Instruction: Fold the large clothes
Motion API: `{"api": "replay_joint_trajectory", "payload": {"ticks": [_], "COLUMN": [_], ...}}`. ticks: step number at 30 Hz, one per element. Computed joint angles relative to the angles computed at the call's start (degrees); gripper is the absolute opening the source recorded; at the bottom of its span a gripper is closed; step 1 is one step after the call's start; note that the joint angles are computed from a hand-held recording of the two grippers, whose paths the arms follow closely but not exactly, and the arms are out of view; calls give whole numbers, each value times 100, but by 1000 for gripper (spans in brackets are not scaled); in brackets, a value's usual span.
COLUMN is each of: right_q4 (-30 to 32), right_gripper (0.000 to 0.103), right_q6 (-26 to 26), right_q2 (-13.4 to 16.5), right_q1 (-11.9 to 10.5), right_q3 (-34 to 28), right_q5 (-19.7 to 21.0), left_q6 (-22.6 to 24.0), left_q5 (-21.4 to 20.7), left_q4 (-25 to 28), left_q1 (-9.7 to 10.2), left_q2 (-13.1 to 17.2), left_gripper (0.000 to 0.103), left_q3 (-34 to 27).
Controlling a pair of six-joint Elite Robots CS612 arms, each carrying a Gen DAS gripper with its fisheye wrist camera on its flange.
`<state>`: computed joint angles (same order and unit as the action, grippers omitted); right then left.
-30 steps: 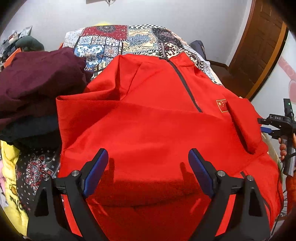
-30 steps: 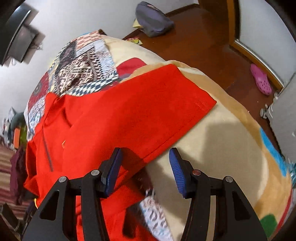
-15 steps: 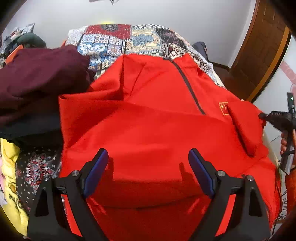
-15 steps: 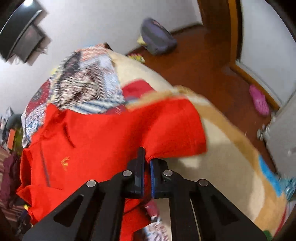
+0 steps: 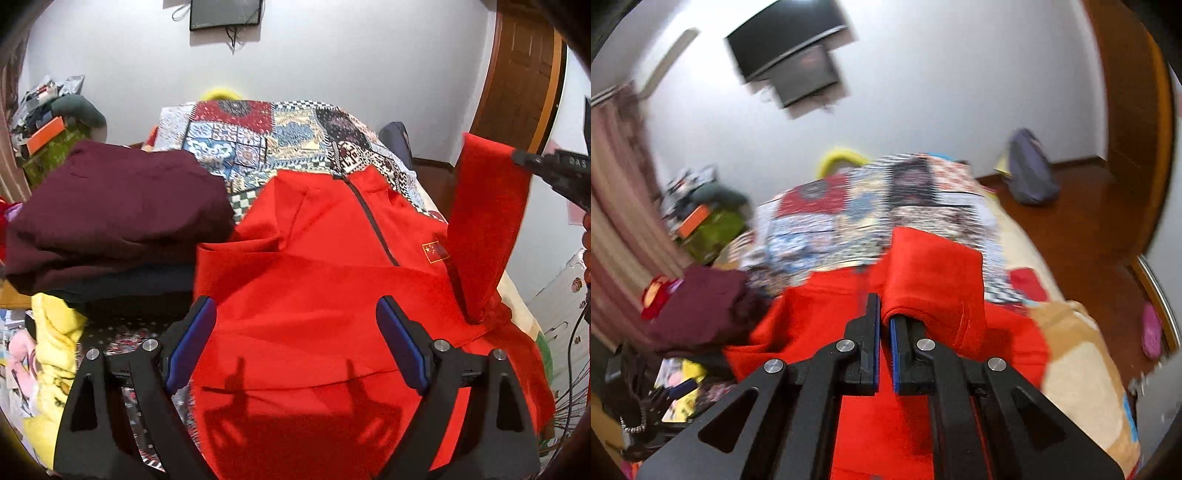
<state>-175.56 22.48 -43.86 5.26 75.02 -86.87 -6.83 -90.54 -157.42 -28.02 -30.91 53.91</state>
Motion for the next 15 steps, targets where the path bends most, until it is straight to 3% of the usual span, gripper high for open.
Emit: {"api": "replay_joint_trajectory", "payload": {"ticks": [4,11,15], "right_q4": [295,1619,2577], "right_gripper": [4,4,7], "right_q6": [-157,-630,-1028], "right_q2": [228,808,1033], "right_q1": [181,475,633], "right_q3": [-411,-1151,-1446], "right_q5": [438,1256,1311], "left_q6": [102,26,-147], "left_q5": [24,231,216], "left_q4": [-165,-249,-113], "left_q1": [68,195,260], "left_q2": [-184,-429,-468], "left_gripper": [89,90,90], "left_q3": [299,824,967]}}
